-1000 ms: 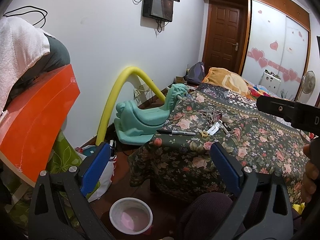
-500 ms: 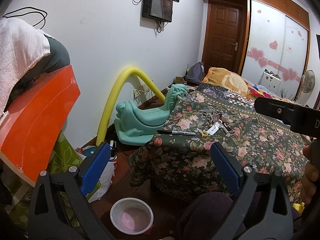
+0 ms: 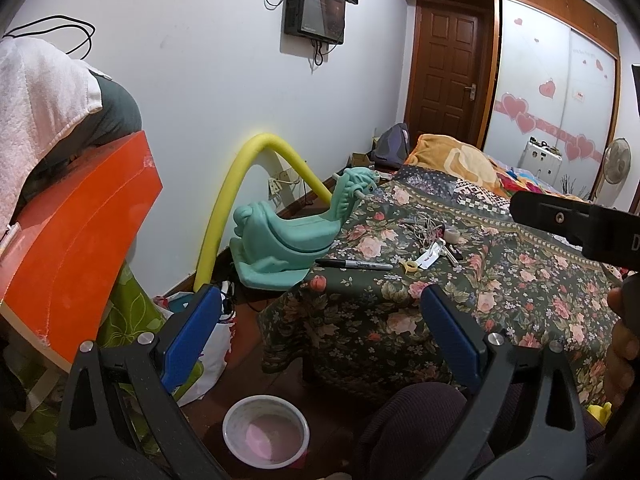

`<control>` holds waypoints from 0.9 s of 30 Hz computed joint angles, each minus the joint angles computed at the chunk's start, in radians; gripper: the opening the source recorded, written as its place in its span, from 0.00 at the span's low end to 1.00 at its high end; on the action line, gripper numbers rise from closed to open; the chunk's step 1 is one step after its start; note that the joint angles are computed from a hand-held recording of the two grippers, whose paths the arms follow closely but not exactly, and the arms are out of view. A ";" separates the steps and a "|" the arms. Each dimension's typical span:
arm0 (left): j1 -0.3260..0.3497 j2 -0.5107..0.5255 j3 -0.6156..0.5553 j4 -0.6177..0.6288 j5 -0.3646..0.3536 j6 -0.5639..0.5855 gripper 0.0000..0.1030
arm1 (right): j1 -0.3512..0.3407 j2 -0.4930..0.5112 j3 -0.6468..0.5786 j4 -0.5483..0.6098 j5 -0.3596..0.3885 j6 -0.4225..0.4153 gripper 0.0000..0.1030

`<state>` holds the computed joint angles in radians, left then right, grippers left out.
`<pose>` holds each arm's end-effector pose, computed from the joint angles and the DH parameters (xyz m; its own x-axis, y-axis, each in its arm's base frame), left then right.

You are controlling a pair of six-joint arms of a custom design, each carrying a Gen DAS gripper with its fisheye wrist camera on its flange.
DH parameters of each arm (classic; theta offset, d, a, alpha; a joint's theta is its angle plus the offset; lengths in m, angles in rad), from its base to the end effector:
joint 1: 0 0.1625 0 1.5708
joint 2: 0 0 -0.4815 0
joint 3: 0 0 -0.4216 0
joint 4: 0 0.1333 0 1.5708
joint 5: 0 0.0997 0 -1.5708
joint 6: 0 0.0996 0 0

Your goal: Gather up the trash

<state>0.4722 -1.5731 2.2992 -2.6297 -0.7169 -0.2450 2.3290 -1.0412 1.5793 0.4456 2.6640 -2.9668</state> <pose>-0.2879 -0.3811 0.3348 -0.7069 0.3547 -0.6120 0.6909 0.5318 -0.4898 0.4091 -0.3668 0.2686 -0.7613 0.1456 0.6318 -0.4469 0.5881 -0.6741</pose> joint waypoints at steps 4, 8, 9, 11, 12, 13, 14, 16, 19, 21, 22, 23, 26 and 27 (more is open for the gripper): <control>0.000 -0.004 -0.001 0.001 0.002 0.000 0.98 | 0.001 -0.002 0.002 0.003 -0.001 0.004 1.00; -0.001 -0.004 -0.002 0.006 0.002 -0.005 0.98 | 0.001 -0.002 0.002 0.001 -0.001 0.003 1.00; -0.003 -0.003 -0.003 0.010 0.002 -0.008 0.98 | 0.001 -0.002 0.002 0.001 0.001 0.003 1.00; -0.004 -0.004 -0.006 0.015 -0.002 -0.010 0.98 | 0.001 -0.006 0.005 -0.005 0.001 -0.001 1.00; -0.005 -0.002 -0.008 0.016 -0.002 -0.011 0.98 | 0.001 -0.010 0.009 -0.010 0.001 -0.004 1.00; -0.005 0.000 -0.010 0.015 -0.004 -0.010 0.98 | 0.001 -0.013 0.010 -0.014 0.002 -0.005 1.00; -0.006 0.003 -0.011 0.016 -0.004 -0.010 0.98 | 0.000 -0.017 0.013 -0.017 0.001 -0.007 1.00; -0.008 0.010 -0.015 0.019 0.000 -0.012 0.98 | -0.002 -0.021 0.013 -0.020 0.002 -0.009 1.00; -0.008 0.029 -0.027 0.034 0.007 -0.027 0.98 | -0.005 -0.031 0.019 -0.032 0.011 -0.019 1.00; -0.004 0.045 -0.041 0.049 0.012 -0.047 0.97 | -0.010 -0.041 0.024 -0.036 0.014 -0.024 1.00; 0.002 0.054 -0.050 0.058 0.004 -0.054 0.97 | -0.013 -0.045 0.026 -0.036 0.018 -0.027 1.00; 0.008 0.067 -0.064 0.079 -0.002 -0.066 0.95 | -0.017 -0.050 0.029 -0.035 0.022 -0.028 1.00; 0.030 0.114 -0.108 0.133 -0.021 -0.088 0.88 | -0.035 -0.067 0.038 -0.029 0.028 -0.025 1.00; 0.038 0.128 -0.119 0.140 -0.030 -0.088 0.88 | -0.046 -0.075 0.043 -0.019 0.021 -0.013 1.00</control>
<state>0.5102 -1.4455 2.1798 -2.4901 -0.7464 -0.3334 2.2835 -1.1160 1.6220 0.4261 2.6853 -2.9801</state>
